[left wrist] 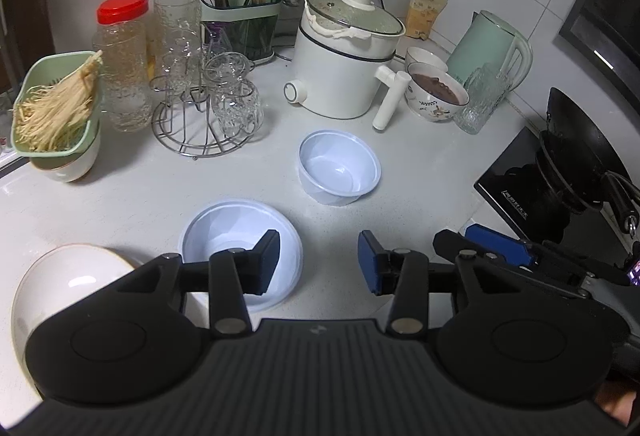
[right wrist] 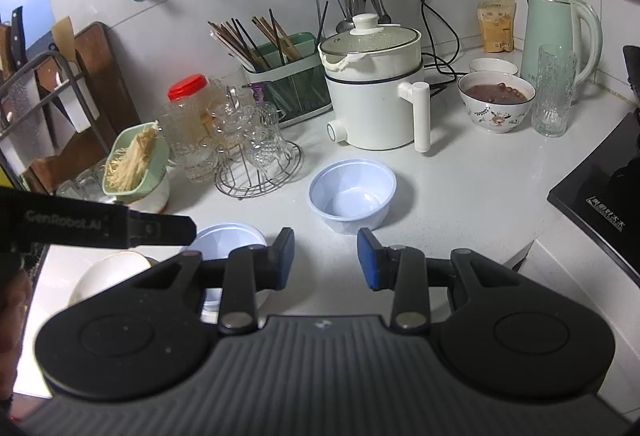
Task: Organize plates and bowls
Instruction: 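Move both grippers to the smaller pale blue bowl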
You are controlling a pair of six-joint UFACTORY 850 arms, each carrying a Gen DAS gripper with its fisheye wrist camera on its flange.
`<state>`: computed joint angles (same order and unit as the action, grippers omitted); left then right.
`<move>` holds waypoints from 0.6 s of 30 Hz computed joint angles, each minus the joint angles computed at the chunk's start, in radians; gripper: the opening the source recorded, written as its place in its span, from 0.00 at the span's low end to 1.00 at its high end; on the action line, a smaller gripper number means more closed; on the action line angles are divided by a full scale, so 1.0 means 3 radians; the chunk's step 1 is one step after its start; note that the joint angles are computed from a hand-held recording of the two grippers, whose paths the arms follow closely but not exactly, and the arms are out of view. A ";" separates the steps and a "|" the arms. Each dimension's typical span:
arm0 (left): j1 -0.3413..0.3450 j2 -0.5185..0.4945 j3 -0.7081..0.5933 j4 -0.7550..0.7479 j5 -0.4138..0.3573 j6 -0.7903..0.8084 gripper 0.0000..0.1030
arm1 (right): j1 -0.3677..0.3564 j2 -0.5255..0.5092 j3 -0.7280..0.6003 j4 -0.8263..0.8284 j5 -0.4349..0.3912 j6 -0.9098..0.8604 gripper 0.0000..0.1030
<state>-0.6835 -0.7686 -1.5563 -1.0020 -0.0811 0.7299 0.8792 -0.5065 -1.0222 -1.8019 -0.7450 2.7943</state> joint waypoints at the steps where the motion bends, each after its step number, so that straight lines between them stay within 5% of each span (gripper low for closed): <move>1: 0.0005 -0.0037 -0.0047 0.0104 -0.0009 -0.0104 0.48 | -0.0010 -0.0006 -0.0006 -0.0006 -0.0001 -0.0004 0.37; 12: 0.0025 -0.0455 -0.0630 0.1863 -0.0133 -0.1810 0.48 | -0.0223 -0.0203 -0.0156 -0.0225 0.0139 0.0188 0.37; 18: 0.0055 -0.0721 -0.1031 0.2300 -0.0331 -0.2234 0.49 | -0.0325 -0.0310 -0.0243 -0.0295 0.0146 0.0235 0.37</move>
